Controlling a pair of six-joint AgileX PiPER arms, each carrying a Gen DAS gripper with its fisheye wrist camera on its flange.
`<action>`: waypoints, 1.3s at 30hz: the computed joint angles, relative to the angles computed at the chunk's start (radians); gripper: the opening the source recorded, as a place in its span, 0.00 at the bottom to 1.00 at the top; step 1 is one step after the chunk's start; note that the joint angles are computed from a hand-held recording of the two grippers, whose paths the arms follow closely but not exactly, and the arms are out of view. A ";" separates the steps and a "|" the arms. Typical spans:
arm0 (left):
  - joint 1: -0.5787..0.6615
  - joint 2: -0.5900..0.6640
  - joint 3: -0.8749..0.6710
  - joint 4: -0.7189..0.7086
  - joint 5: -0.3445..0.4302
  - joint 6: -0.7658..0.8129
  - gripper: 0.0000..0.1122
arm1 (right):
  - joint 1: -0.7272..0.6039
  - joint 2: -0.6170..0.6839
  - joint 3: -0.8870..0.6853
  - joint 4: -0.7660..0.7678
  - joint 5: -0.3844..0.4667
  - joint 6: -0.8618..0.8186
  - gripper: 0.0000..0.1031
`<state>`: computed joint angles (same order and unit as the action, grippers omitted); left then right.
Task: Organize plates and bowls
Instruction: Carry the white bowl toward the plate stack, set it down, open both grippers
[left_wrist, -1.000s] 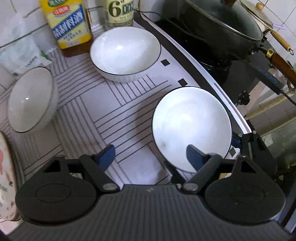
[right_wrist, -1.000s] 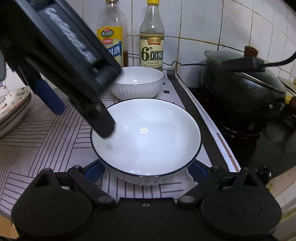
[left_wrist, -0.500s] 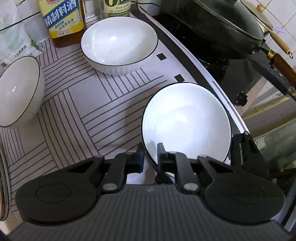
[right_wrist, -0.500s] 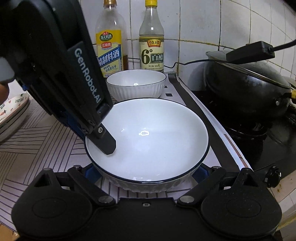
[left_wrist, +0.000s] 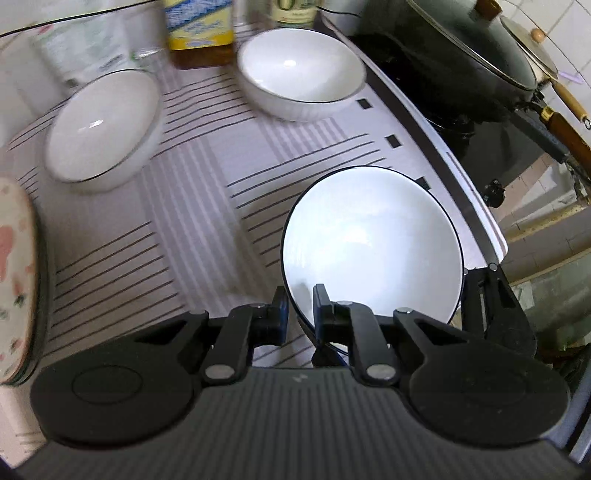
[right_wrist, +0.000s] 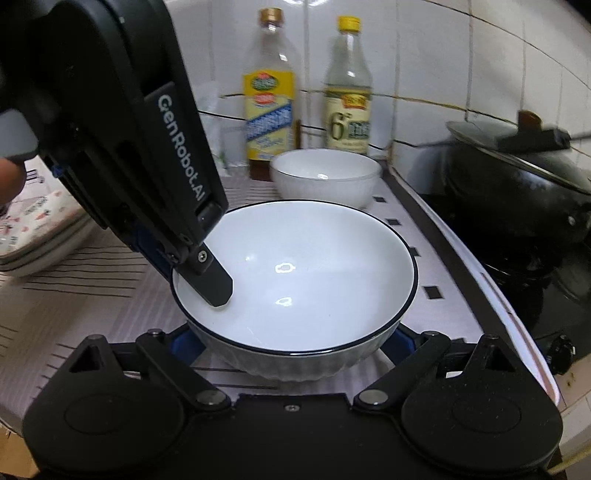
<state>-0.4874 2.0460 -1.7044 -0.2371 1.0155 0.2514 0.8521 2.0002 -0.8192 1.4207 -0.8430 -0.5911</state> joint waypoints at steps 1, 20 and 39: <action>0.012 -0.016 0.016 -0.001 -0.002 0.001 0.11 | 0.014 -0.001 -0.014 0.012 -0.004 -0.021 0.94; 0.212 -0.112 0.172 0.003 -0.078 0.018 0.11 | 0.042 0.068 -0.219 -0.048 0.097 -0.239 0.94; 0.246 -0.011 0.094 0.035 -0.055 -0.033 0.12 | -0.066 0.157 -0.339 -0.143 0.272 -0.290 0.95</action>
<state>-0.2410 2.0352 -1.6099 -0.2024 0.9600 0.2187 0.7864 2.1572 -1.1580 1.2775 -0.5715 -0.8812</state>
